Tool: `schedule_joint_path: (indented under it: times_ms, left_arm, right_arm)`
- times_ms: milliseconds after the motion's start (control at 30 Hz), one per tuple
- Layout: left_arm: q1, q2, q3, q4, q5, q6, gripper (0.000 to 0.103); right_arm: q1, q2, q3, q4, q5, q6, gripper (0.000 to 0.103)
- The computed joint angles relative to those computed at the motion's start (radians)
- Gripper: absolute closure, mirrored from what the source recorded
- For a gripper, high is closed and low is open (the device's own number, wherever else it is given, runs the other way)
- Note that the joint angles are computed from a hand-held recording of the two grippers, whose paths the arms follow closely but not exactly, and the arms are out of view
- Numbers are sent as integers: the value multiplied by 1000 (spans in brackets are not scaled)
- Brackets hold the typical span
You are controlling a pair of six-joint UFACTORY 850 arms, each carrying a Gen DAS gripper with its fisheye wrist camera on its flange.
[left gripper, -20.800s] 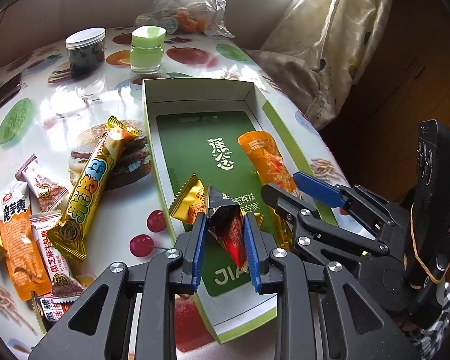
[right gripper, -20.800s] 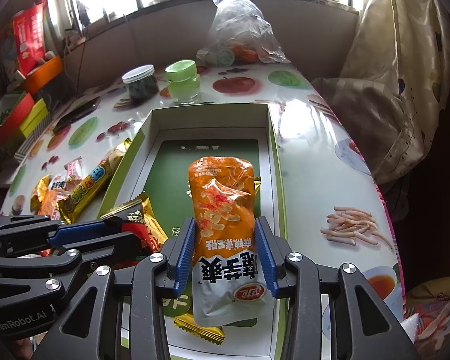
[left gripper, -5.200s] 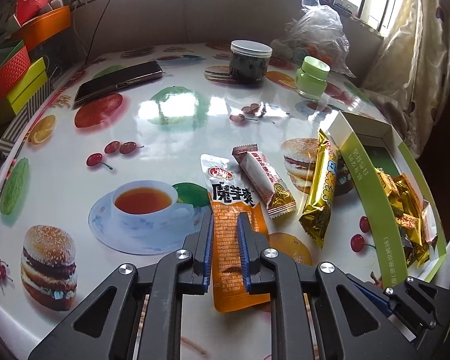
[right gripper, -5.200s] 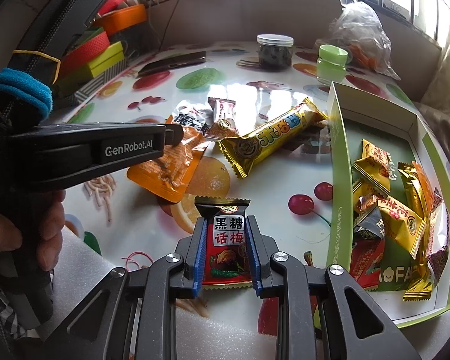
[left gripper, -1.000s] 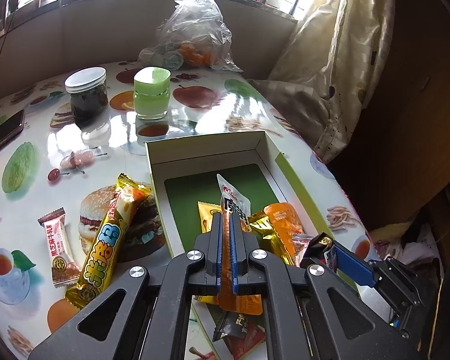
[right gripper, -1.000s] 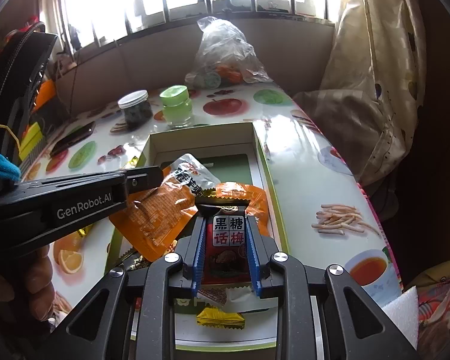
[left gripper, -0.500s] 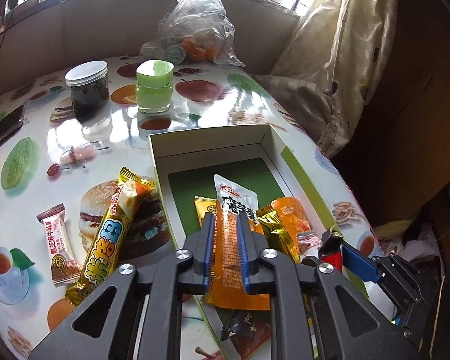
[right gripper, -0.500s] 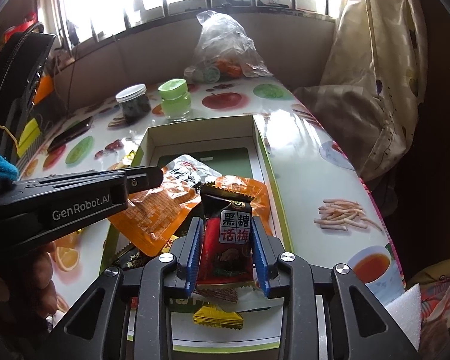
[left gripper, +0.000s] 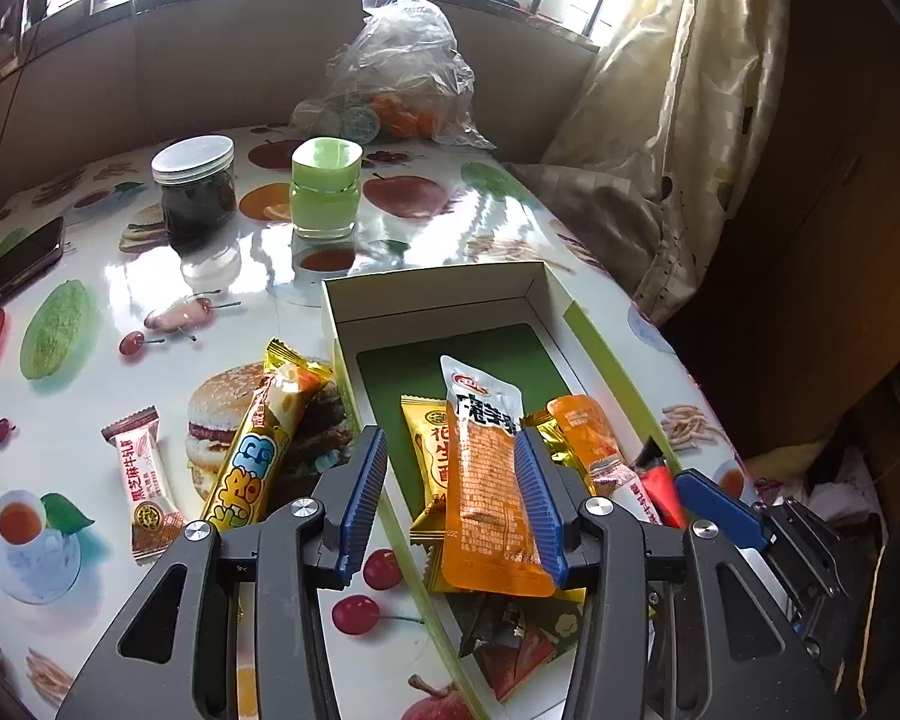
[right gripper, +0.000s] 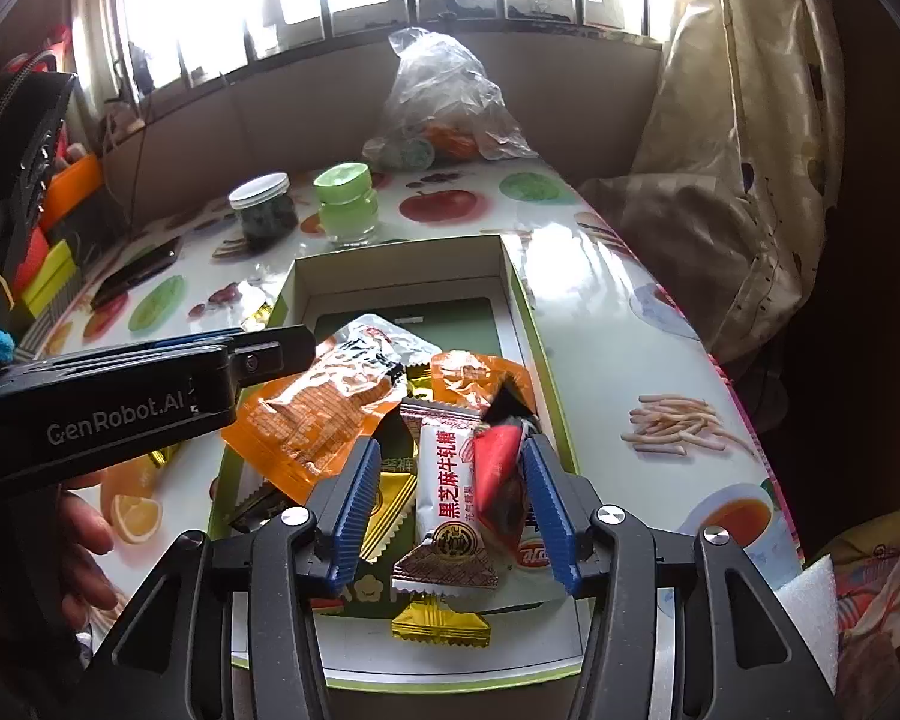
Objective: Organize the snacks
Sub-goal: 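Withdraw both open grippers from the box toward the remaining snacks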
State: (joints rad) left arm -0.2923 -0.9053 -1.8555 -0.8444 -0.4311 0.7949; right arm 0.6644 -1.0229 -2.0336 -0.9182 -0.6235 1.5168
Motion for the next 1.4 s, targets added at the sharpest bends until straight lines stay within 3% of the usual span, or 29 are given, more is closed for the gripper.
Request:
schedule_joint_path:
  times_ms: [967, 1100, 1400]
  left_arm:
    - [65, 176, 260, -292, 110, 301, 56]
    - [89, 193, 293, -390, 107, 369, 56]
    - [134, 192, 313, -394, 128, 338, 56]
  right_arm:
    - [42, -21, -64, -25, -21, 9, 51]
    - [47, -40, -102, -11, -25, -21, 51]
    - [48, -143, -282, 110, -48, -168, 51]
